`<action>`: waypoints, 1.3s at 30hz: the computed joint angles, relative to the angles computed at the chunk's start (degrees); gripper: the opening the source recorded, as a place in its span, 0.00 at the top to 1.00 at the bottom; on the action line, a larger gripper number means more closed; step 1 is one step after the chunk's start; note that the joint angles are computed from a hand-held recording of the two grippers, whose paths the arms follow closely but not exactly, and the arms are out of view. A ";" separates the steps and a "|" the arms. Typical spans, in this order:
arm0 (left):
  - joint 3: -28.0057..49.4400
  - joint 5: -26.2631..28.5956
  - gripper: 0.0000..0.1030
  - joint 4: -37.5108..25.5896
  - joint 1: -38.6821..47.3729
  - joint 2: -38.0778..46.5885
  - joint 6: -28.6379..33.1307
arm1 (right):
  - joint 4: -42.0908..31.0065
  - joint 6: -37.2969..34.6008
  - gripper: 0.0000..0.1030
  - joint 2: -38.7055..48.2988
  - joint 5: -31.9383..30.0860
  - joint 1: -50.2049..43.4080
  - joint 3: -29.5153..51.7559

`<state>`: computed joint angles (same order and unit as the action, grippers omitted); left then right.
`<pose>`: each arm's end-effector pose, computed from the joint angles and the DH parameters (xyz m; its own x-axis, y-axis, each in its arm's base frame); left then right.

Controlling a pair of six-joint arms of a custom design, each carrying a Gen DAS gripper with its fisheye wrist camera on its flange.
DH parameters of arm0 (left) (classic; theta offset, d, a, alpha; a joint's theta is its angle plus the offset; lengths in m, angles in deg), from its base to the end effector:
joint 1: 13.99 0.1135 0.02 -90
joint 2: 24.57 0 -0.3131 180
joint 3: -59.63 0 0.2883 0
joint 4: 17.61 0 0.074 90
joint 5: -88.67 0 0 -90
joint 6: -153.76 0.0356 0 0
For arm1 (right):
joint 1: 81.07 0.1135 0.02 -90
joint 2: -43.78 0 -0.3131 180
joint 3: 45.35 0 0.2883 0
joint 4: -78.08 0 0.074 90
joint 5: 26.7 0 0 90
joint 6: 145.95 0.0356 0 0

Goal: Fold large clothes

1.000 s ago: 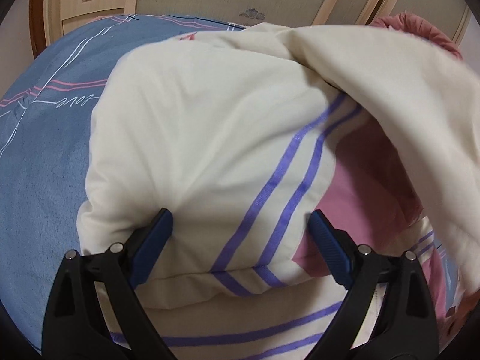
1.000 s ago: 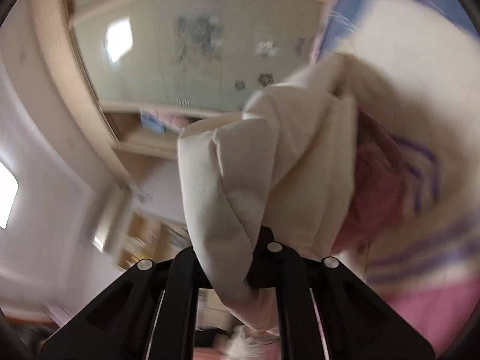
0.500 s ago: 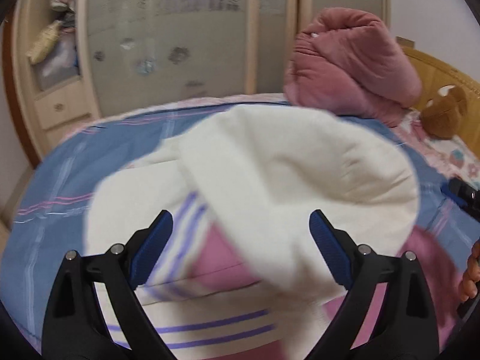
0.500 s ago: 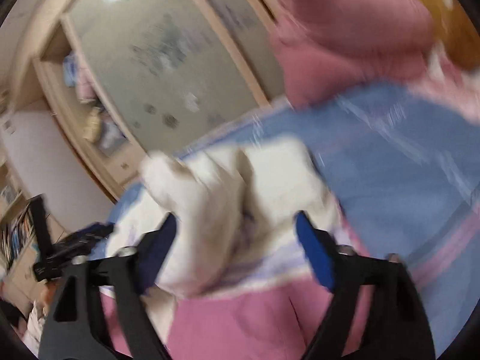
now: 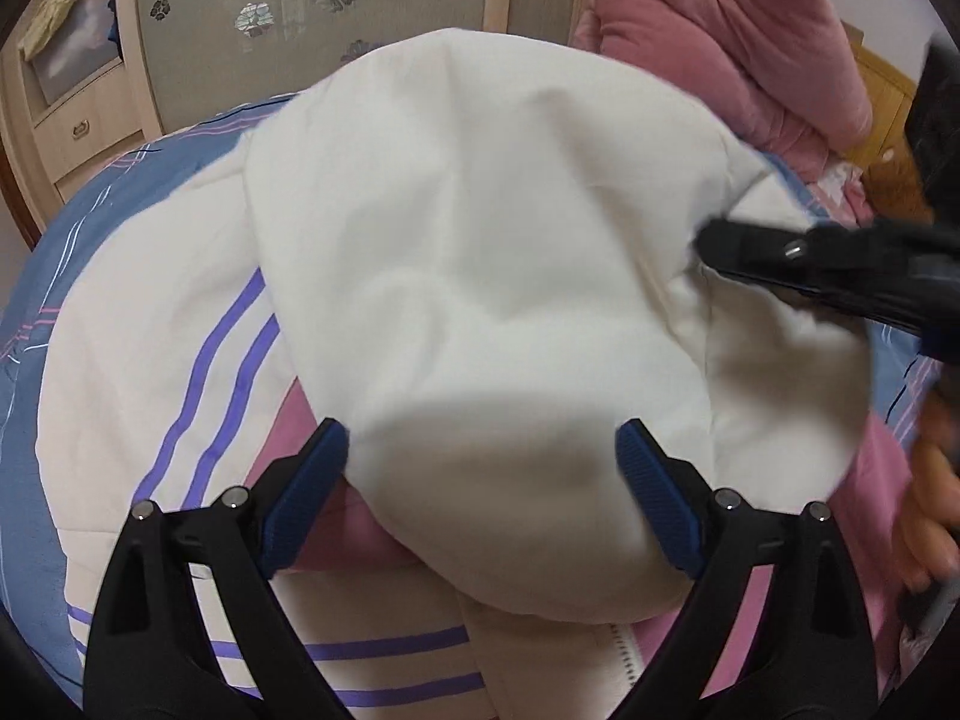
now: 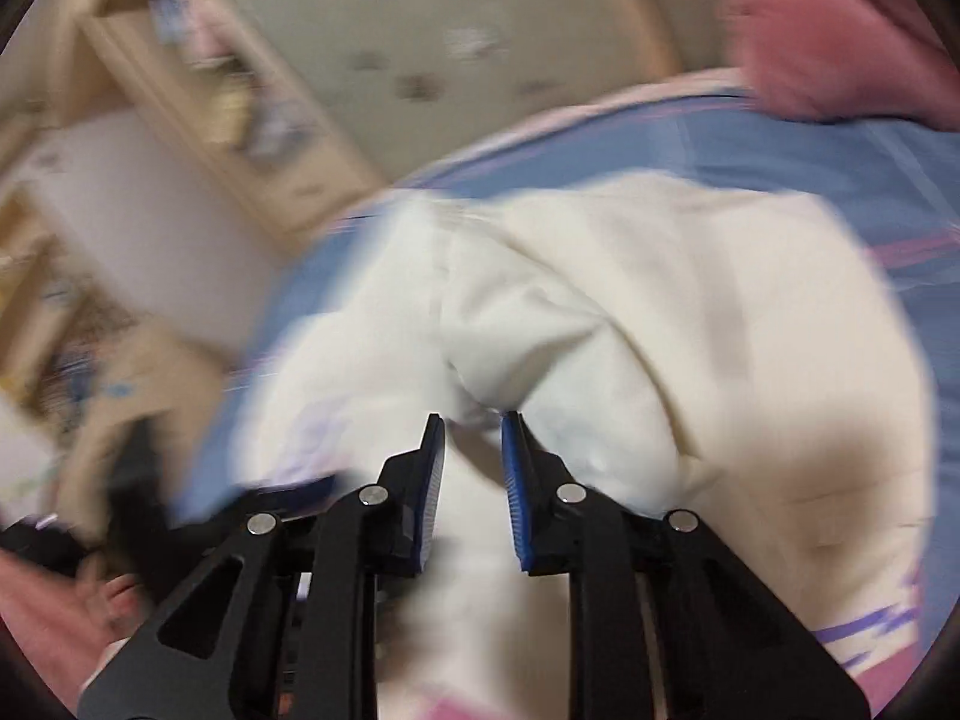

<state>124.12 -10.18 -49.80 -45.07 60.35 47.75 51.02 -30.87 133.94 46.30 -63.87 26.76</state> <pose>0.2844 -0.1650 0.2380 -0.7728 0.1476 -0.6173 0.2257 0.9729 -0.0499 0.3516 0.1197 0.2607 -0.8164 0.1716 -0.5514 -0.1478 0.8609 0.4868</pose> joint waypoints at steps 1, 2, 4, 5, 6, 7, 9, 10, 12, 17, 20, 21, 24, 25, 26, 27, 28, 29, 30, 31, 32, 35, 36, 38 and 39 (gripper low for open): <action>0.06 -0.18 0.10 -0.03 -0.29 0.60 -0.08 | 0.53 0.18 1.00 1.10 -1.31 -1.52 -1.09; -0.23 -0.24 0.10 -0.16 -0.35 0.69 -0.18 | 0.81 -0.06 1.00 2.16 -2.39 -2.61 -2.00; -0.01 -1.06 0.09 0.00 -0.91 2.32 -0.96 | 3.93 -0.46 1.00 1.91 -4.14 -3.40 -4.97; 0.14 -1.96 0.08 0.29 -1.43 3.02 -1.25 | 5.16 -1.59 1.00 1.62 -4.28 -3.47 -5.81; 0.09 -3.08 0.07 0.58 -1.92 3.45 -1.22 | 5.35 -1.90 1.00 1.73 -3.96 -2.99 -5.84; 0.10 -4.05 0.07 0.55 -2.36 3.53 -0.98 | 4.42 -2.32 1.00 1.44 -4.27 -2.85 -5.67; 0.16 -3.59 0.07 -0.13 -2.32 2.28 -1.00 | 1.72 -4.43 0.98 -2.26 -5.85 -2.96 -7.83; -0.51 -2.62 0.07 -0.31 -2.34 0.82 -1.26 | 0.01 -5.61 0.94 -4.44 -5.49 -2.74 -8.31; -2.18 -1.47 0.07 -0.56 -2.91 -2.99 -1.76 | 0.69 -6.60 0.71 -9.72 -3.43 -1.31 -11.09; -4.21 -2.11 0.07 -0.27 -3.60 -5.99 -0.13 | 1.01 -11.52 0.30 -15.41 12.02 6.50 -14.96; -3.30 2.20 0.07 0.11 -1.29 -1.71 -1.27 | -0.01 -11.09 0.37 -7.30 17.31 8.42 -13.16; -3.14 4.10 0.07 0.57 -0.18 -0.24 -1.67 | 1.00 -10.77 0.37 -5.76 17.33 8.39 -13.21; -3.59 7.31 0.07 2.10 1.96 2.02 -2.57 | 2.78 -10.67 0.37 -4.57 20.04 9.55 -14.46; -3.71 7.35 0.07 2.38 2.35 2.04 -2.03 | 2.21 -10.78 0.37 -4.96 20.74 9.91 -14.47; -3.63 7.04 0.07 1.80 2.17 1.47 -2.06 | 1.41 -10.72 0.37 -5.75 20.41 9.84 -14.41; -4.00 7.30 0.07 1.31 2.00 0.49 -2.70 | 0.81 -10.22 0.37 -7.22 19.72 9.73 -14.83; -4.42 8.55 0.07 -0.01 2.36 -1.80 -3.68 | 0.34 -9.22 0.37 -10.22 18.27 9.35 -15.94; -4.98 9.21 0.07 -1.29 2.48 -4.26 -4.29 | -0.11 -8.29 0.37 -15.48 15.62 8.49 -18.02; -6.24 9.17 0.07 -2.40 1.91 -7.63 -5.11 | -0.78 -7.77 0.37 -19.43 14.11 8.16 -19.44; -7.65 8.47 0.07 -3.92 1.51 -12.25 -5.19 | -2.37 -7.22 0.37 -24.08 13.05 8.02 -20.81; -8.85 7.43 0.07 -4.96 1.14 -15.57 -5.16 | -4.15 -6.78 0.37 -26.79 12.68 8.21 -21.01; -11.70 3.51 0.07 -9.94 -1.45 -24.99 -6.12 | -11.67 -4.65 0.37 -34.58 11.91 10.35 -23.08; -12.76 3.12 0.07 -11.38 -2.16 -27.12 -7.09 | -12.77 -3.84 0.37 -35.12 12.59 11.57 -23.67; -15.21 3.75 0.07 -13.03 -3.74 -28.73 -9.63 | -14.34 -1.88 0.37 -32.81 16.72 15.39 -25.65; -16.89 3.91 0.07 -13.86 -4.12 -30.07 -10.64 | -12.98 -2.15 0.36 -30.16 16.40 14.96 -26.81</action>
<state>107.23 -6.27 -63.66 -49.19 30.28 37.11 38.05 -33.03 103.78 62.70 -48.92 -0.05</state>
